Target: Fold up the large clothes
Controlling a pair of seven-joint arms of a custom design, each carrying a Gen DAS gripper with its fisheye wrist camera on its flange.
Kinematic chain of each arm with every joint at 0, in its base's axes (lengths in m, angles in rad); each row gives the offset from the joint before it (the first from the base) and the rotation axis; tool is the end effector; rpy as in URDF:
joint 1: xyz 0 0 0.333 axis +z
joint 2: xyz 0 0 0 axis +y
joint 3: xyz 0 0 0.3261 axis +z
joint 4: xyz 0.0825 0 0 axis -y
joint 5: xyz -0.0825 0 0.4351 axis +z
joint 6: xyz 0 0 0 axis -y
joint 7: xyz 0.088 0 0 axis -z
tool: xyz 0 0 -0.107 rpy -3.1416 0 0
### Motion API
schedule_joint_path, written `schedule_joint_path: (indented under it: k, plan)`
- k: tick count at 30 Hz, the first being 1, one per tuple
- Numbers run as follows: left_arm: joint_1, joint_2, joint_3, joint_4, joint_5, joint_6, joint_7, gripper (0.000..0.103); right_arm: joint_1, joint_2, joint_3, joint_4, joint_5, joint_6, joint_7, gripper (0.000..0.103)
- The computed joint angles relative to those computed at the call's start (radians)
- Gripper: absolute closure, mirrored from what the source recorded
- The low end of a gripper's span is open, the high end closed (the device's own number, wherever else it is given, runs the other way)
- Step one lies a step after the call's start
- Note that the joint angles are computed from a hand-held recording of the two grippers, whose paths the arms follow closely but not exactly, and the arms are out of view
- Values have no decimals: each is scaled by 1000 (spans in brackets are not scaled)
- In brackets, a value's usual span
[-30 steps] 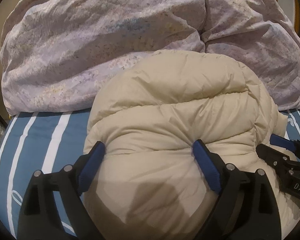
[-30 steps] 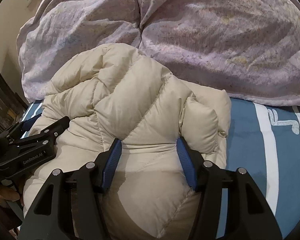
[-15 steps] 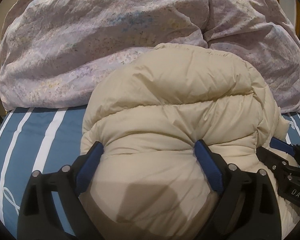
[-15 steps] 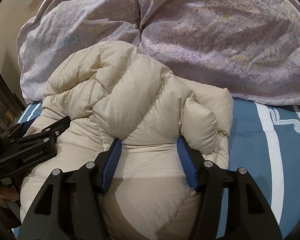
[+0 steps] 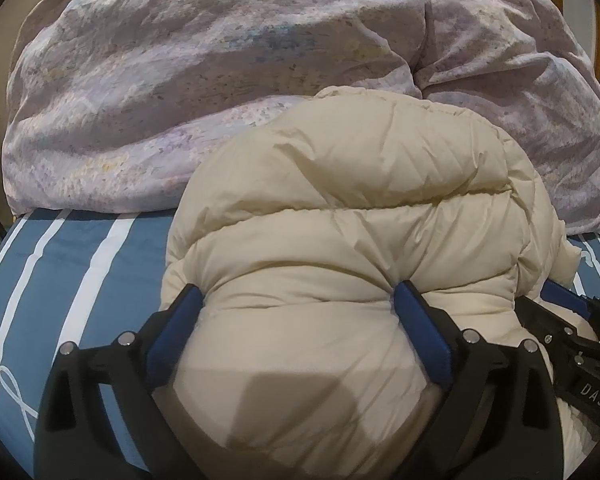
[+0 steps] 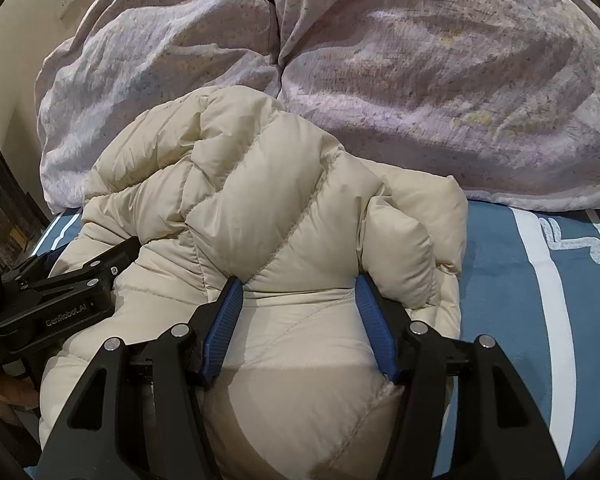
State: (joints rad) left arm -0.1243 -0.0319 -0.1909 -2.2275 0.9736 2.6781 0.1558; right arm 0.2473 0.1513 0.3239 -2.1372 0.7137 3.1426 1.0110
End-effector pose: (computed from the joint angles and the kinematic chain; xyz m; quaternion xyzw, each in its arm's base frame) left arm 0.5557 -0.2085 0.4086 -0.7504 0.5472 -0.2335 0.2879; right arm 0.5695 0.2909 0.4009 -0.7550 0.5052 -0.1524 0.3893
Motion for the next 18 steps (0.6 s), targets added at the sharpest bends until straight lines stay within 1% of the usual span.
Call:
schedule_joint_path:
  k: [4,9,12,18]
  plan:
    - [3,-9,-1,-13,20,5,-29,5,-40,5,52,2,75,25,-75,42]
    - [10,-15,0,-22,26,20,-42,4,-77,12,98,6,130,44,-132,41]
    - [16,-17,1,-29,34,33,-52,4,-87,12,112,7,151,48,-151,41]
    - [26,-22,2,-41,39,56,-64,3,-82,11,108,7,162,49,-160,41]
